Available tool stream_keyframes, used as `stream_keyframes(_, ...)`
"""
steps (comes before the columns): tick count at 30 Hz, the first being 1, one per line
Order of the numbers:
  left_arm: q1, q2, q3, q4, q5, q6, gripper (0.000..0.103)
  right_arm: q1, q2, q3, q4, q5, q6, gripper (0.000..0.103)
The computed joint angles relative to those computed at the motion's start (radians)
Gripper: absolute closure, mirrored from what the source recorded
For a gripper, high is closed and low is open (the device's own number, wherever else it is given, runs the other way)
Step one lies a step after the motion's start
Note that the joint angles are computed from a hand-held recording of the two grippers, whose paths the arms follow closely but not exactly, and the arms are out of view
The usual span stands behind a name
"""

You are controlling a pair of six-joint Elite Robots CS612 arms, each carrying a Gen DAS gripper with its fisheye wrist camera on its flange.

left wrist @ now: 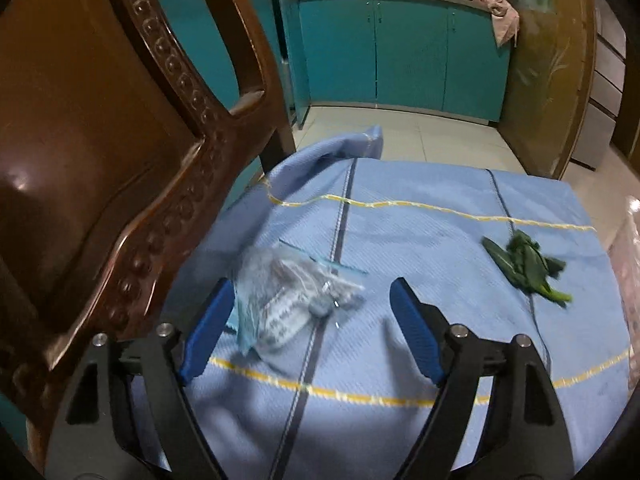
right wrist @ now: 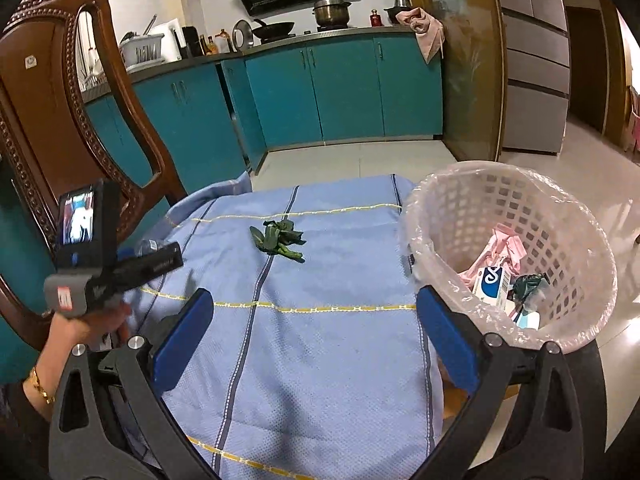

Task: Collect trash
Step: 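Grasp the clear barcode bag with the left gripper while the right gripper grasps the green leaves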

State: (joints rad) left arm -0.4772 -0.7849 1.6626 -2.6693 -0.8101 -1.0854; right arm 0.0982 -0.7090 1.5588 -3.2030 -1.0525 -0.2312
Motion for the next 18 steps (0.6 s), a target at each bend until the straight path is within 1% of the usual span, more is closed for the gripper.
stream_keyframes(1, 0.005, 0.003, -0.005, 0.005, -0.007, 0.001, 0.025, 0.002, 0.002, -0.005, 0.005, -0.002, -0.004, 0.004)
stream_keyframes(3, 0.012, 0.012, -0.02, 0.015, -0.022, 0.028, 0.025, 0.009, 0.012, -0.023, 0.005, -0.001, -0.002, 0.004)
stream_keyframes(5, 0.024, 0.019, -0.022, -0.01, -0.073, 0.032, 0.031, 0.023, 0.025, -0.051, 0.019, -0.009, -0.016, 0.004)
stream_keyframes(7, 0.028, 0.023, -0.02, -0.017, -0.087, 0.041, 0.045, 0.04, 0.042, -0.087, 0.046, -0.027, -0.04, 0.004)
stream_keyframes(8, 0.028, 0.023, -0.016, -0.028, -0.084, 0.045, 0.057, 0.054, 0.057, -0.12, 0.078, -0.043, -0.057, 0.004)
stream_keyframes(9, 0.025, 0.022, -0.009, -0.045, -0.073, 0.062, 0.066, 0.063, 0.069, -0.141, 0.089, -0.054, -0.065, 0.004)
stream_keyframes(10, 0.026, 0.018, -0.003, -0.064, -0.089, 0.085, 0.096, 0.076, 0.086, -0.175, 0.105, -0.074, -0.076, 0.005)
stream_keyframes(11, 0.024, 0.013, 0.006, -0.082, -0.088, 0.095, 0.101, 0.089, 0.104, -0.211, 0.126, -0.098, -0.081, 0.007)
stream_keyframes(12, 0.016, 0.001, 0.023, -0.104, -0.074, 0.106, 0.101, 0.099, 0.121, -0.246, 0.159, -0.112, -0.083, 0.008)
stream_keyframes(13, 0.007, -0.014, 0.047, -0.151, -0.068, 0.123, 0.101, 0.105, 0.133, -0.272, 0.184, -0.118, -0.081, 0.011)
stream_keyframes(14, -0.005, -0.032, 0.078, -0.222, -0.062, 0.14, 0.101, 0.116, 0.154, -0.317, 0.233, -0.131, -0.076, 0.015)
stream_keyframes(15, -0.015, -0.045, 0.098, -0.269, -0.052, 0.151, 0.101, 0.123, 0.171, -0.352, 0.277, -0.139, -0.072, 0.017)
stream_keyframes(17, -0.043, -0.078, 0.155, -0.418, -0.031, 0.193, 0.101, 0.137, 0.197, -0.405, 0.354, -0.162, -0.084, 0.025)
stream_keyframes(18, -0.053, -0.089, 0.175, -0.46, -0.013, 0.199, 0.101, 0.144, 0.206, -0.42, 0.369, -0.184, -0.095, 0.029)
